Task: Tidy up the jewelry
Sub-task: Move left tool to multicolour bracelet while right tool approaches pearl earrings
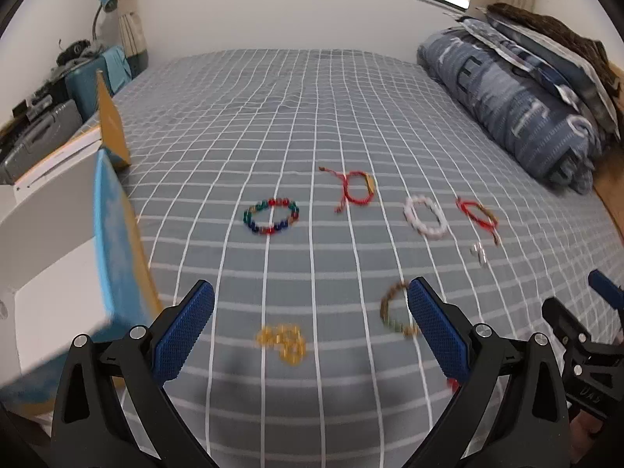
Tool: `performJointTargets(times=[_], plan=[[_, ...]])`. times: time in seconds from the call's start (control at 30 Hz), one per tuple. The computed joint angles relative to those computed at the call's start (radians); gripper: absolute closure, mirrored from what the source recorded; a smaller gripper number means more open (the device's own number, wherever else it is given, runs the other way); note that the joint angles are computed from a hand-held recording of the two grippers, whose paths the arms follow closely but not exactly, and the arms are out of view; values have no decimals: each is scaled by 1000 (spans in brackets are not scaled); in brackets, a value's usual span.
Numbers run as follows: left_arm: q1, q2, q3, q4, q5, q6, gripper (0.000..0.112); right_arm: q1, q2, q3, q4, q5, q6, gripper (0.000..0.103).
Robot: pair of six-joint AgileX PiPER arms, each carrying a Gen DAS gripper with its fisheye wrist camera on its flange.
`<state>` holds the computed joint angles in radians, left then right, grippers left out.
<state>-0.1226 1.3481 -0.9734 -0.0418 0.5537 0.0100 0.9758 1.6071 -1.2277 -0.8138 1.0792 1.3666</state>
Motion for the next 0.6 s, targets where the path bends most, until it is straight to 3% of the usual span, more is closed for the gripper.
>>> performJointTargets(times=[0.23, 0.43, 0.6], plan=[[2, 266, -274, 68, 75, -61, 15, -211, 135, -143, 164, -96, -232, 8], [29, 498, -467, 81, 142, -57, 15, -318, 248, -198, 262, -177, -325, 8], [66, 631, -547, 64, 134, -55, 15, -369, 308, -183, 318, -270, -372, 8]])
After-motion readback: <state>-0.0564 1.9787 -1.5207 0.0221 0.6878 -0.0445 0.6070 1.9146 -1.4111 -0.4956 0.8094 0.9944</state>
